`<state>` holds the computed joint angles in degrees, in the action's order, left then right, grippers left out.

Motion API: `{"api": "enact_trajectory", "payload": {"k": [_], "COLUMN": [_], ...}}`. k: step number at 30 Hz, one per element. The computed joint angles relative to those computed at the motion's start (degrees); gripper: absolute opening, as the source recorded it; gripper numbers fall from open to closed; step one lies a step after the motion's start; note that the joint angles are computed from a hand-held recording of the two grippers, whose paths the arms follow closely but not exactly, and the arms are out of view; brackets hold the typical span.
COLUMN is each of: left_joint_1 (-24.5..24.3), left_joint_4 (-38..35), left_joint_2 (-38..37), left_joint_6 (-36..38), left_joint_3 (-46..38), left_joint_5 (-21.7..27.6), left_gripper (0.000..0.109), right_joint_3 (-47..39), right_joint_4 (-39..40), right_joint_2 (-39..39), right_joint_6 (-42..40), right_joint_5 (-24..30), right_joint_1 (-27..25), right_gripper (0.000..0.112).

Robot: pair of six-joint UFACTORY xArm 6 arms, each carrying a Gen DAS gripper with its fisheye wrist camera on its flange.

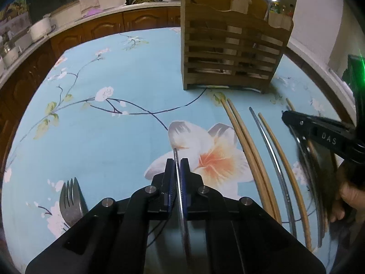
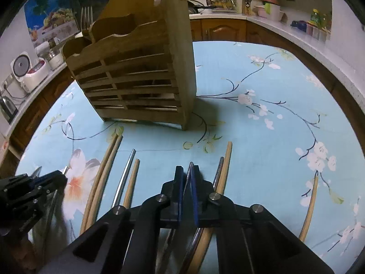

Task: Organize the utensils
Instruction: 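Grasp a metal chopstick with the left tool while the right tool grasps another, then lift both metal chopsticks and carry them above the wooden holder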

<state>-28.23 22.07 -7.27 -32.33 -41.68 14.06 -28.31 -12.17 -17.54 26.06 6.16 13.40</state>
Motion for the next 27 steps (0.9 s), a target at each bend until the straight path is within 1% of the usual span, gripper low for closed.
{"api": "enact_trajectory", "payload": {"k": [2, 4, 5, 6, 10, 12, 20, 27], "left_joint_1": [0.04, 0.26, 0.31, 0.32, 0.42, 0.33, -0.24, -0.4], "left_joint_4": [-3.27, -5.79, -7.9, -8.53, -11.55, -13.03, -13.96, -12.62], "left_joint_2": [-1.12, -2.69, -3.87, -4.55, -9.42, -12.19, -21.01, -26.78], "left_joint_6": [2.19, 3.86, 5.33, 5.7, 7.59, 8.56, 8.83, 7.88], "left_joint_3": [1.16, 2.43, 3.14, 3.52, 6.02, 7.16, 9.2, 9.51], "left_joint_5": [-0.86, -2.02, -2.28, -2.49, -3.75, -4.1, -3.72, -3.25], "left_gripper": [0.004, 0.004, 0.004, 0.004, 0.004, 0.004, 0.004, 0.004], "right_joint_3": [0.65, 1.61, 2.43, 2.91, 4.61, 5.65, 7.96, 7.94], "right_joint_4": [7.07, 10.26, 13.61, 16.99, 18.53, 21.1, 16.19, 14.16], "right_joint_2": [-0.58, -1.83, -3.21, -4.18, -8.83, -12.08, -23.18, -29.06], "right_joint_6": [-5.08, -7.19, -9.64, -12.11, -12.94, -14.89, -10.62, -9.42], "right_joint_5": [-0.63, -1.45, -1.88, -2.19, -2.24, -2.03, 0.15, 1.1], "right_joint_1": [0.98, 1.72, 2.44, 3.19, 4.22, 4.95, 5.02, 4.7], "right_gripper": [0.005, 0.005, 0.004, 0.004, 0.004, 0.004, 0.004, 0.004]}}
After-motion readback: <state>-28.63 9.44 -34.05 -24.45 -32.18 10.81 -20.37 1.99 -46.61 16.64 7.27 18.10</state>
